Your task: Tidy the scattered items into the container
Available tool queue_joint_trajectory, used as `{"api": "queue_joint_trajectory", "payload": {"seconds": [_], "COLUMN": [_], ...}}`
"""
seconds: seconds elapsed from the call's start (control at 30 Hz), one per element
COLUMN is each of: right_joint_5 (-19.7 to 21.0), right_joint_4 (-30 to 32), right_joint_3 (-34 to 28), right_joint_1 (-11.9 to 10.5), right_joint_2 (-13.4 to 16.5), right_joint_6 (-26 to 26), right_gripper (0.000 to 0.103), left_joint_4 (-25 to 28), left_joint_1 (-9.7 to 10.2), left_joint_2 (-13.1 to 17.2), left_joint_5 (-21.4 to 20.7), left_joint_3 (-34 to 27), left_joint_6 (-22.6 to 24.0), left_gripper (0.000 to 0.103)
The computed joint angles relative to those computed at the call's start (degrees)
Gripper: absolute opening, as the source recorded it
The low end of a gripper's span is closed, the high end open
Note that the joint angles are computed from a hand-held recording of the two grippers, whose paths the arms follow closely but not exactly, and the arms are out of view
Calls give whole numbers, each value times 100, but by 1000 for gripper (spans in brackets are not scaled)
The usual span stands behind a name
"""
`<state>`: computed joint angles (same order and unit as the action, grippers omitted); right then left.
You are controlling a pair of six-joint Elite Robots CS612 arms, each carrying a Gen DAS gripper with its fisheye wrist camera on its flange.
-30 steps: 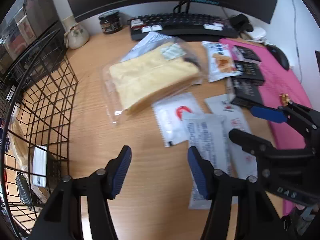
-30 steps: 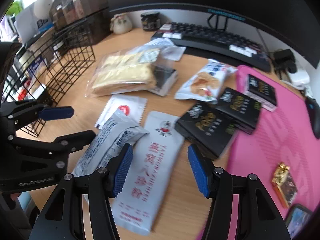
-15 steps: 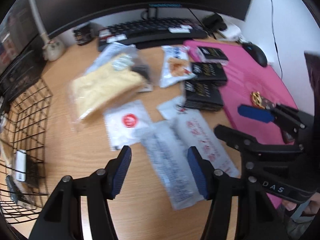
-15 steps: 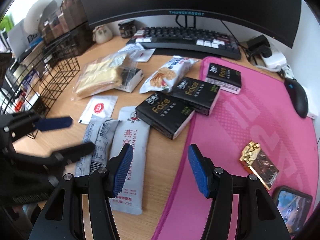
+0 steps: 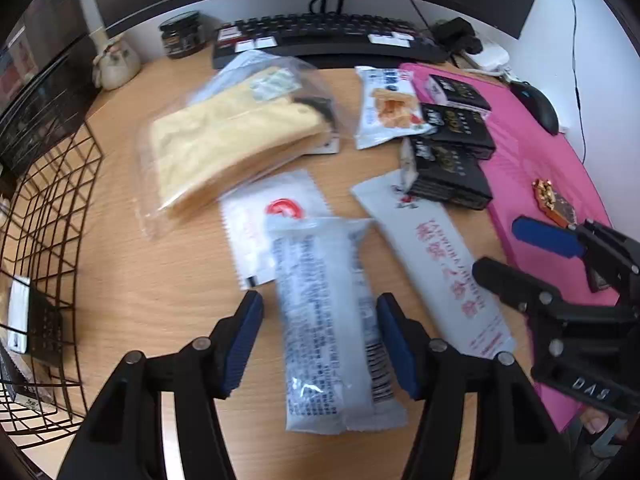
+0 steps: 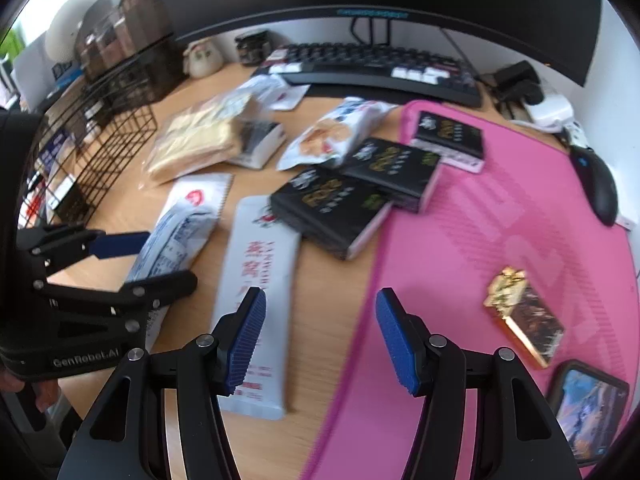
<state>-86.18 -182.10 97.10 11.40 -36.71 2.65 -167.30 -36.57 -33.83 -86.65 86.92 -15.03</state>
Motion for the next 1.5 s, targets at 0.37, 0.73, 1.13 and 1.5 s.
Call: {"api": "queue_joint_trajectory", "payload": {"seconds": [0.37,0.73,1.13,1.5], "right_joint_5": [-338,-448,-53,63], "right_joint_4": [167,-88,-313,-901], "right_joint_3": [-277,-198,39,265], "right_joint_1": [285,308,227,321], "right_joint_2": [189,202,81,-203], "right_joint_6": [-107,-383,-384,-441], "right_gripper": [77,57,40,40], "left_joint_4": [-112,-135,-177,-639], "left_joint_1": [103,108,53,33], "left_joint_2": [-102,-119,-241,-635], "left_joint_5": [87,-2,175,454], "left_joint_3": [233,264,321,631], "left_joint_6": [33,-16,-24,78], "left_gripper": [43,43,42,42]}}
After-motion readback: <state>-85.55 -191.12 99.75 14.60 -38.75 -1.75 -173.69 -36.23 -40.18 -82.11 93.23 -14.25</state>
